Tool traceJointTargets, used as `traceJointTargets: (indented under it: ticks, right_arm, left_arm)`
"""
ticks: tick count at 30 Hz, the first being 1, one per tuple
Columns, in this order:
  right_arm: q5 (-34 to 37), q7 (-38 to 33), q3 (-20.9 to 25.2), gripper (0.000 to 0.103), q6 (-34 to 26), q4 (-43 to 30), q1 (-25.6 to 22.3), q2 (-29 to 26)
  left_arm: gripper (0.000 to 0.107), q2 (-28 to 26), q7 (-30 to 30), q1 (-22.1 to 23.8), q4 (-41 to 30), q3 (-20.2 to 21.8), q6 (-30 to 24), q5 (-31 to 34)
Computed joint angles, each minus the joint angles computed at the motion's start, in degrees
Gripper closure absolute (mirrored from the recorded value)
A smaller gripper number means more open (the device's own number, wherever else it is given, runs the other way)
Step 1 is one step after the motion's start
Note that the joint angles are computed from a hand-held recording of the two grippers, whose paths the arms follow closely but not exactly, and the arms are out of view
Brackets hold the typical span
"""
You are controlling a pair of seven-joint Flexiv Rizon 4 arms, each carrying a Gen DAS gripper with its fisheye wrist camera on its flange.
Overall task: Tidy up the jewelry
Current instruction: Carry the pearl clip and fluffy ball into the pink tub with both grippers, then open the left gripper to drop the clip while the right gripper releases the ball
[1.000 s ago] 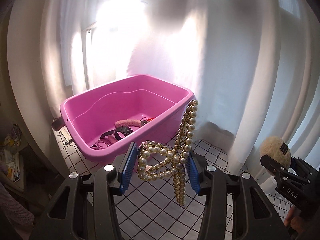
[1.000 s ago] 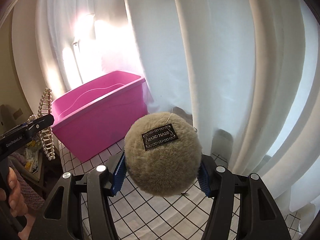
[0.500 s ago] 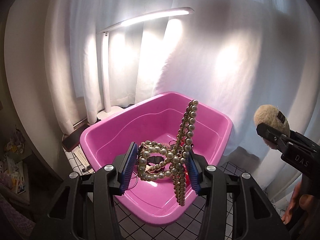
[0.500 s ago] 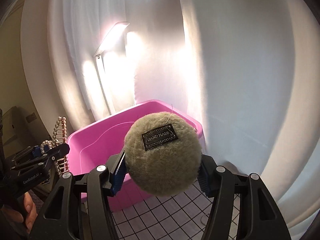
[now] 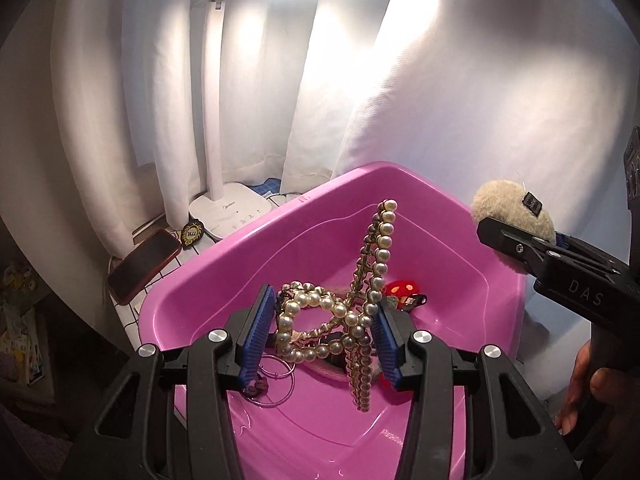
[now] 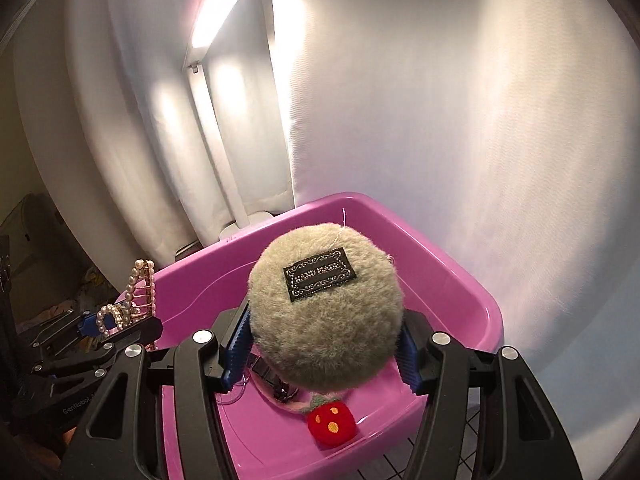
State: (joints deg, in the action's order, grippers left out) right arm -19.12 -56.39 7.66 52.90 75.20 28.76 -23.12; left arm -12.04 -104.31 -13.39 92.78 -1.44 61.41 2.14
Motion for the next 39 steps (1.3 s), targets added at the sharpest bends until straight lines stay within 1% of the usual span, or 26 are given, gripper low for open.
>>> traceJointTargets:
  ticks: [4, 8, 9, 11, 15, 23, 29, 30, 31, 32, 33, 34, 39]
  right_arm:
    - [3.08, -2.83, 0.92, 0.045, -6.1, -6.32, -0.27, -3.9]
    - [5.81, -4.76, 0.89, 0.045, -14.05, -14.18, 0.06, -8.35]
    - [6.94, -5.32, 1.04, 0.045, -16.49, -17.11, 0.0, -9.93]
    - [8.57, -5.29, 0.79, 0.045, -19.73, -20.57, 0.02, -11.82]
    - [10.61, -5.44, 0.27, 0.045, -25.21, -25.52, 0.2, -14.6]
    - [13.45, -4.64, -0.36, 0.045, -32.88, -33.42, 0.7, -19.29]
    - [14.18, -4.21, -0.98, 0.045, -35.96, -36.73, 1.14, -21.36]
    - [14.39, -4.09, -0.96, 0.044, -36.7, -37.8, 1.18, -21.98]
    - [14.68, -4.03, -0.89, 0.042, -38.42, -40.7, 1.16, -23.57]
    - [14.97, -3.8, -0.97, 0.038, -39.66, -42.85, 1.13, -24.79]
    - [15.18, -3.45, -1.18, 0.035, -40.5, -44.15, 1.11, -25.51]
    - [15.35, -3.1, -1.41, 0.034, -40.88, -44.77, 1.14, -25.85]
    - [15.44, -2.57, -2.23, 0.033, -42.55, -47.65, 1.42, -27.46]
  left_arm:
    - [0.061, -2.77, 0.55, 0.35, -3.76, -0.12, -4.17, -0.44]
    - [0.061, -5.4, 1.13, 0.65, -7.52, -0.11, -9.99, -1.58]
    - [0.061, -5.98, 1.33, 0.75, -8.35, -0.17, -11.53, -2.0]
    - [0.061, -7.07, 1.93, 0.99, -9.89, -0.32, -14.46, -2.89]
    - [0.061, -8.61, 2.96, 1.16, -12.15, -0.49, -19.14, -4.07]
    - [0.061, -10.8, 4.57, 1.53, -15.47, -0.84, -26.21, -6.13]
    - [0.06, -11.7, 5.15, 1.59, -16.9, -0.85, -29.47, -6.85]
    - [0.059, -11.75, 5.18, 1.59, -16.92, -0.83, -29.43, -6.91]
    - [0.057, -11.65, 5.08, 1.48, -16.81, -0.73, -29.04, -6.74]
    - [0.048, -11.51, 4.7, 1.19, -16.88, -0.44, -28.65, -5.99]
    - [0.036, -11.4, 4.31, 0.95, -16.91, -0.2, -28.08, -5.33]
    - [0.033, -11.16, 4.2, 0.89, -16.61, -0.15, -27.23, -5.11]
    - [0.033, -10.95, 4.21, 0.9, -16.61, -0.11, -27.01, -4.5]
